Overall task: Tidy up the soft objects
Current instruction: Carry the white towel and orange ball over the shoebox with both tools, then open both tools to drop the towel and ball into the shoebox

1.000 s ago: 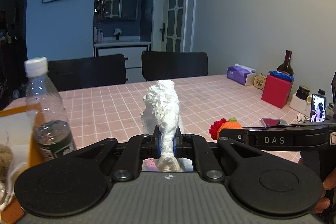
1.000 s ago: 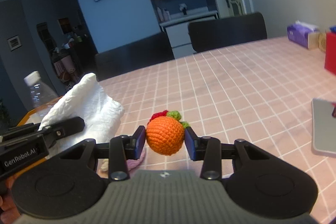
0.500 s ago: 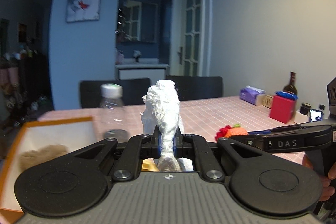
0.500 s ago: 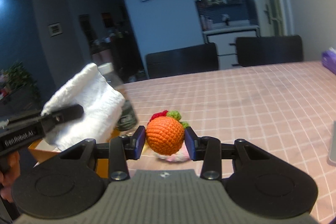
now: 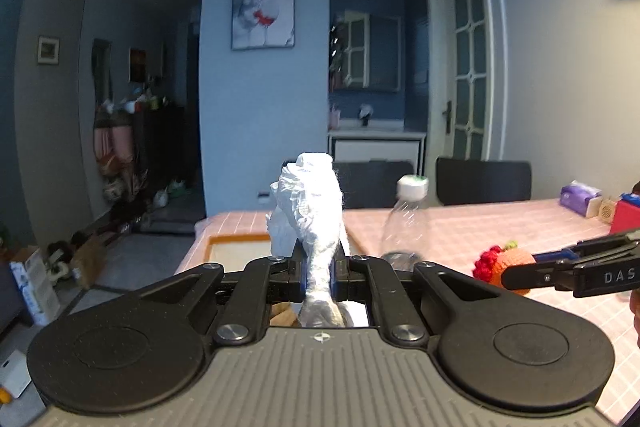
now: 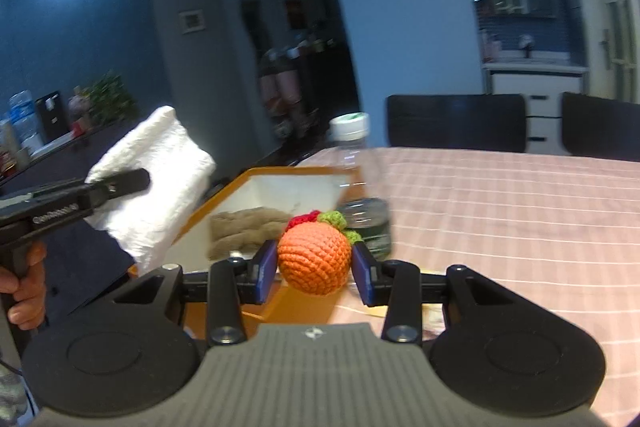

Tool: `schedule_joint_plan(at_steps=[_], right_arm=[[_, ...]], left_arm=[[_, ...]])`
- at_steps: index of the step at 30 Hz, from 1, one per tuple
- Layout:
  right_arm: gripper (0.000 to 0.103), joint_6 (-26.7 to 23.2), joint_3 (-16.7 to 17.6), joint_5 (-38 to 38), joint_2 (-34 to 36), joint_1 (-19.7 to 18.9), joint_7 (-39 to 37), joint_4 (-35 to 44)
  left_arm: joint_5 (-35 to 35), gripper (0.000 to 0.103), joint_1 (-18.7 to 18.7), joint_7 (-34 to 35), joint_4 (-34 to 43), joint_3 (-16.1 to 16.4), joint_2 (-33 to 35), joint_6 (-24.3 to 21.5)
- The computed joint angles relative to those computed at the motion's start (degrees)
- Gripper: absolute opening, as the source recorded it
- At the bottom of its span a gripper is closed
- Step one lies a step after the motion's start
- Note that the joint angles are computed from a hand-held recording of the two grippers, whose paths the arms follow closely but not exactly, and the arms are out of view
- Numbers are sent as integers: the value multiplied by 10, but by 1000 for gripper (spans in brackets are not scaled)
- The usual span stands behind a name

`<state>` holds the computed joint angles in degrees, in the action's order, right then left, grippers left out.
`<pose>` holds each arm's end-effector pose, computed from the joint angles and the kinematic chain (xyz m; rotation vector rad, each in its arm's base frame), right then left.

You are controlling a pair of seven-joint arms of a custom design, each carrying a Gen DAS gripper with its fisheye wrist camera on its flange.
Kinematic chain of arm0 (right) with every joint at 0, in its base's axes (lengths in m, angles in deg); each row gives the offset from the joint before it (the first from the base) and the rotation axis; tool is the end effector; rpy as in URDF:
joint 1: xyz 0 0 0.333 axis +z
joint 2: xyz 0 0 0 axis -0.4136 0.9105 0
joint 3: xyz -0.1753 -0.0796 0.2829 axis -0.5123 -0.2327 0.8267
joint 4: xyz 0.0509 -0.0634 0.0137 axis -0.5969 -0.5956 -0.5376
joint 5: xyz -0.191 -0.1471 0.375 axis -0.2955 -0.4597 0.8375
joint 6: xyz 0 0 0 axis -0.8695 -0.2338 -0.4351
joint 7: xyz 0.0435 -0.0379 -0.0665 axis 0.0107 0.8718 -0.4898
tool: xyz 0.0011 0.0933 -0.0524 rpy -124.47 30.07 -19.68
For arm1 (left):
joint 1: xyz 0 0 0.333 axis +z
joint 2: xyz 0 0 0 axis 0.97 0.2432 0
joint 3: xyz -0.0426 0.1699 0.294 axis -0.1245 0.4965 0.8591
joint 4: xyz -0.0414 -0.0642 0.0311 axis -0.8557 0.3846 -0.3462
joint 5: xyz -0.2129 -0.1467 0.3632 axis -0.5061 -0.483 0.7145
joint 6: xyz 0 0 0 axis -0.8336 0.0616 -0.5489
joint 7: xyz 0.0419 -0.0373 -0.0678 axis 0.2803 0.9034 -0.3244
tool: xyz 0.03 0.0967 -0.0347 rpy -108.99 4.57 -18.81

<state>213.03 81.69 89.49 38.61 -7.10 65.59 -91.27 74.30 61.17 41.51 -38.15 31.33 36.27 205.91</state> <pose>0.6254 0.2220 0.5576 -1.6070 1.2570 -0.5115 0.5744 -0.3498 0.5696 -1.2426 1.6478 -1.2308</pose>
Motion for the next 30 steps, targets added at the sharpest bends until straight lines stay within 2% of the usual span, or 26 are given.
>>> schedule_joint_plan(at_steps=[4,6,8,10,12,14,15,19,21,24,25,27,29,30], right_arm=[[40,-49,-5,-67,38,4,62,43],[40,-61,-8,-111,58,5,97,63],[40,-68,-13,-161,74,7,137,79],[40,-77,-19,-210,91,10,179,97],[40,-81,-26,-255,102,12,219,106],[40,-86,-26,-281,111,9,246,115],[40,-90,-26,-293,117,7,260,123],[40,-101,-25,-334,134,4,297,142],[40,-108,-23,-346,141,1,304,150],[40,-117,-14,-354,152,-7,300,165],[40,-123,-10,-355,155,-10,294,171],[40,-142,-4,-358,161,-14,278,184],[40,-170,-4,-369,170,-15,261,202],[41,-183,-8,-380,174,-11,258,210]], left_arm=[[-107,10,12,98,11,10,27,50],[-194,10,20,187,9,12,41,82],[-297,10,37,299,-3,-4,52,98],[-423,10,81,440,-12,-57,66,98],[-543,10,147,577,-18,-140,82,84],[-629,10,204,683,-21,-212,94,57],[-661,10,221,723,-15,-236,101,32],[-758,10,240,833,25,-276,129,-77],[-786,11,235,868,48,-276,140,-132],[-791,18,207,868,61,-245,137,-163],[-794,24,200,869,62,-237,134,-169],[-800,36,189,875,56,-222,123,-166],[-790,56,172,867,38,-199,106,-142],[-786,56,166,864,23,-188,93,-124]])
